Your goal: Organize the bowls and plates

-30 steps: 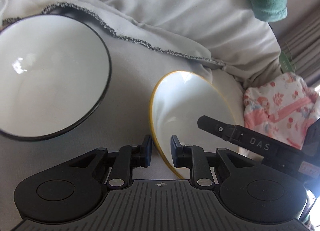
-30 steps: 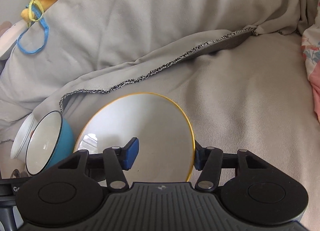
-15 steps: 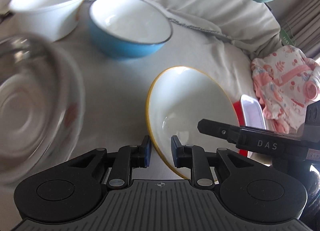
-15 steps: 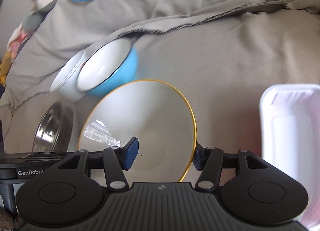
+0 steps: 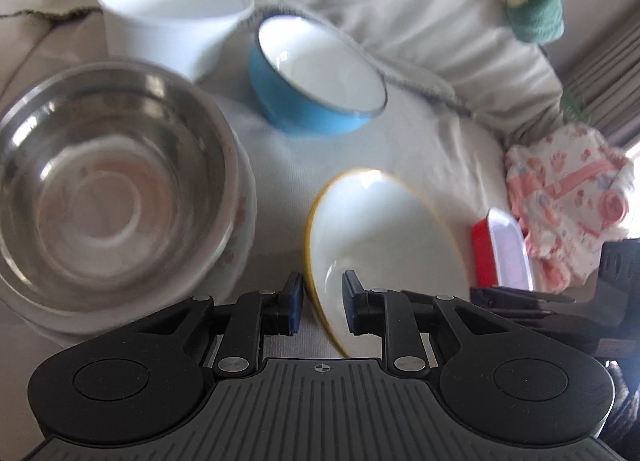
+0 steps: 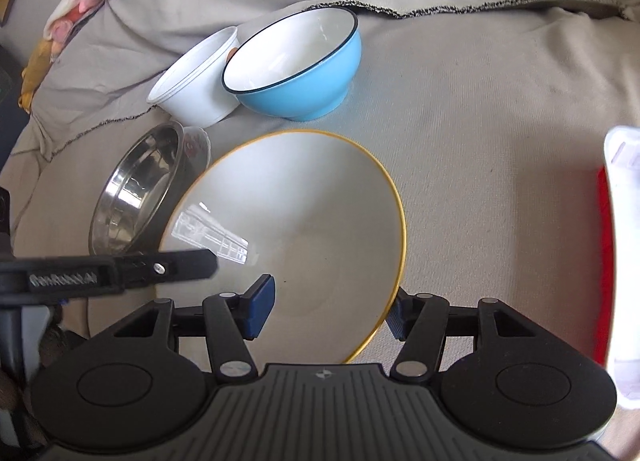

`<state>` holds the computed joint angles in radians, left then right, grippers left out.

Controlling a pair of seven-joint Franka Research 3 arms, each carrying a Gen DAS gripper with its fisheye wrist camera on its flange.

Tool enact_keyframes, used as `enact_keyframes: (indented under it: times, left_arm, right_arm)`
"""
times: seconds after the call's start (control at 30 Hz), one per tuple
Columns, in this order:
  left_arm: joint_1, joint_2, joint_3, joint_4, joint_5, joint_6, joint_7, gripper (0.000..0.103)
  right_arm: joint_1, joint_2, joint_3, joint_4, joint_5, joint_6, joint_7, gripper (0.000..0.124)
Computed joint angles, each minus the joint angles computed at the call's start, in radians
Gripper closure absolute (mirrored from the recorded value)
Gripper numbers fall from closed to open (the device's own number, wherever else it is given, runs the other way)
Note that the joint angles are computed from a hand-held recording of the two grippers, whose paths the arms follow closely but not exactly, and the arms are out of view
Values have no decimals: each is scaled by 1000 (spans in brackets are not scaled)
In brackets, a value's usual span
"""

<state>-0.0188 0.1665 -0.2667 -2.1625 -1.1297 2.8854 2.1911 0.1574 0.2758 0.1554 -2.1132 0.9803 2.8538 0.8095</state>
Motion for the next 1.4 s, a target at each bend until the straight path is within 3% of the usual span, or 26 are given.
enact_keyframes:
  times: [0.1,0.17,0.23,0.3,0.4,0.43,0.47,0.57,0.73,0.8,0.97,1.13,1.3,1.4]
  left_arm:
    - [24,2,-17,49,-230,56,181,79]
    - [6,50,5,125,-218,100,162,79]
    - [-37,115,51,195,-9,161,-45,79]
    - [-113,184,148,271,213,173,-254,79]
    - [-248,282,341,390,489,99,-539,79]
    - [-278,316,390,433,556,60,-613,79]
    - [-282,341,403,466,590,31,-645,79]
    - [-226,396,354,540,632,-40,-641,79]
    - [-142,439,267,588,668,-91,-651,78]
    - [-122,425,239,574,693,-101,-652,76]
    - [-5,377,84,519,687,-164,-570,72]
    - [42,416,24,549,750,-159,-603,73]
    - [72,531,-17,695,823,-243,-669,76]
    - [89,566,-43,722,830,-215,-690,76]
  right_arm:
    - [-6,-9,4,11,16,65,-50,66]
    - [-18,-1,10,53,37,88,-77,66]
    - [-13,40,-5,130,5,94,-36,66]
    - [-11,100,-21,227,-48,72,48,66]
    - [-18,229,-41,422,-144,-18,207,66]
    - [-9,283,-54,495,-189,-42,264,66]
    - [2,330,-71,559,-239,-66,319,66]
    - [24,464,-108,740,-359,-162,475,76]
    - [-37,588,-21,905,-405,-273,505,82]
    - [-48,576,-3,884,-404,-261,495,82]
    - [-52,455,-3,708,-423,-204,434,80]
    - [-92,403,18,623,-369,-205,391,80]
    - [-87,461,10,698,-356,-246,405,80]
    - [-89,520,10,777,-347,-296,450,78]
